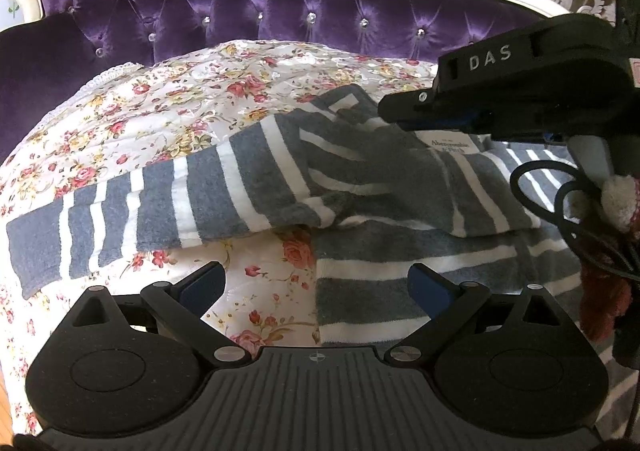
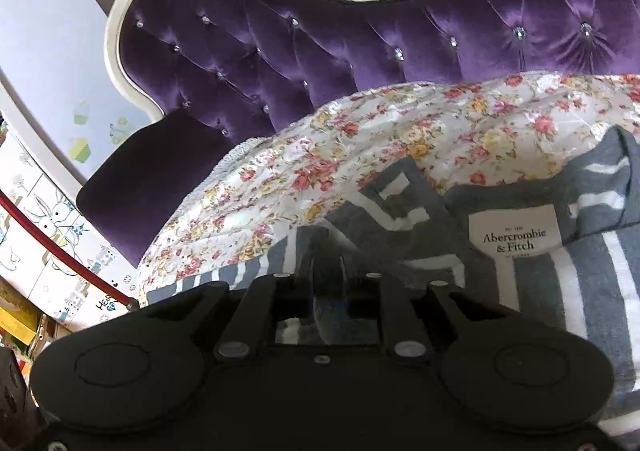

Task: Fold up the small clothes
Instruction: 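Carry the held sleeve across the cardigan body with the right gripper, then open the right gripper and lift it off the folded sleeve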

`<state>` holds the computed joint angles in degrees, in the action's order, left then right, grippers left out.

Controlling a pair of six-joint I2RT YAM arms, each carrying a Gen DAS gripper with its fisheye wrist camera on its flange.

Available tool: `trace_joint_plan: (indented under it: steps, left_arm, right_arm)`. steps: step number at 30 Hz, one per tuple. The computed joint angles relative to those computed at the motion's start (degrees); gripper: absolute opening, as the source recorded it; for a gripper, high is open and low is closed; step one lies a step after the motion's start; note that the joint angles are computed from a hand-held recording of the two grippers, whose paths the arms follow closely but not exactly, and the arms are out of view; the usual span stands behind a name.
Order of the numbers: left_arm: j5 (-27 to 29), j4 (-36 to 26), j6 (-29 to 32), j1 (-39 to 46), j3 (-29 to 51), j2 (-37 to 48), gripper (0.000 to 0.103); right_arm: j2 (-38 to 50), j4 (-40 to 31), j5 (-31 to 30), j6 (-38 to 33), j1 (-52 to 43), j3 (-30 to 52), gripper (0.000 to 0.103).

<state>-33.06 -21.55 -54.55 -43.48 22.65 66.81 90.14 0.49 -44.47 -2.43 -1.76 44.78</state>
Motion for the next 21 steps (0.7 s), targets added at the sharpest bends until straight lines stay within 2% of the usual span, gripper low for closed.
trace_joint_plan:
  steps: [1,2,4,9,12,21]
  left_arm:
    - [-0.07,-0.13,0.0,-0.03,0.13,0.14,0.099]
    - [-0.08,-0.21,0.1,0.01,0.27,0.27,0.099]
    - [0.11,-0.23,0.39,0.2,0.52,0.55,0.099]
    - [1.0,-0.63,0.75,0.61,1.62,1.7,0.099]
    - [2.12,-0.95,0.97,1.03,2.38,2.74,0.099]
    - [3.64,-2.12,0.51,0.34,5.0,6.7,0.099]
  right_arm:
    - [-0.31,0.3,-0.31,0.27,-0.44,-0.19,0.031]
    - [-0.38,0.62,-0.42,0.47,-0.76,-0.26,0.041]
    - [-0.99,1.12,-0.46,0.44,-1.79,-0.7,0.05]
    - [-2.22,-0.65,1.96,-2.65,-4.92,-0.98,0.051]
    - [-3.0,-1.88,5.1,-5.21,-6.84,-1.46,0.055]
    - [-4.68,0.23,7.24,-11.18,-15.47,-5.02,0.063]
